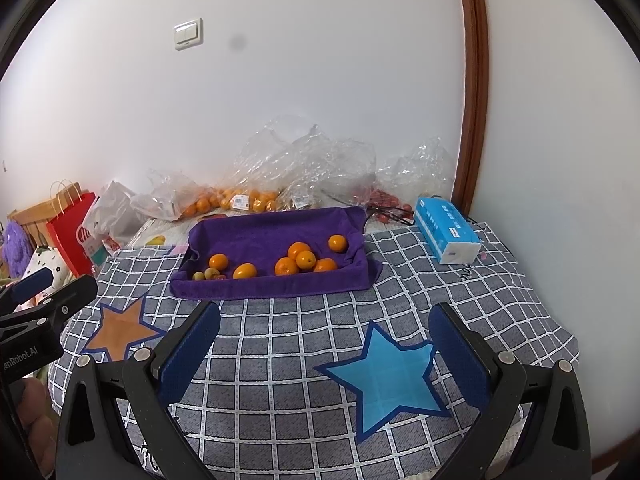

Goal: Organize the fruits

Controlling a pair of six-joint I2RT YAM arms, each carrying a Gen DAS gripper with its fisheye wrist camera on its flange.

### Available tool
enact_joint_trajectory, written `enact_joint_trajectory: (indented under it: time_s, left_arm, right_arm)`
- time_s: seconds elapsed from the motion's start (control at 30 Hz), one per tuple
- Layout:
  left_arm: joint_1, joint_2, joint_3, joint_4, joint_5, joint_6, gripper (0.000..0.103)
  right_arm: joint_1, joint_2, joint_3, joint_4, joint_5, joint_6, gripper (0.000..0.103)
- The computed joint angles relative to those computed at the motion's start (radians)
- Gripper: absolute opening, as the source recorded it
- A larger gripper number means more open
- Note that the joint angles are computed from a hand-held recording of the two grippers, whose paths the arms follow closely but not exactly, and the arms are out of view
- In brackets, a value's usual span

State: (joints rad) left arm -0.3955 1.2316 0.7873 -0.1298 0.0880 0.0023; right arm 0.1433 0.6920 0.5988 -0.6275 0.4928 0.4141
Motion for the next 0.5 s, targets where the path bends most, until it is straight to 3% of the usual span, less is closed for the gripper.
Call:
enact_joint_trajectory:
  time_s: [0.5]
  left_arm:
    - [-0.003, -0.007, 0.002, -0.008, -0.004, -0.001, 0.097]
  right_arm:
    - [0.003, -0.012, -0.007, -0.002, 0.004, 0.002, 0.102]
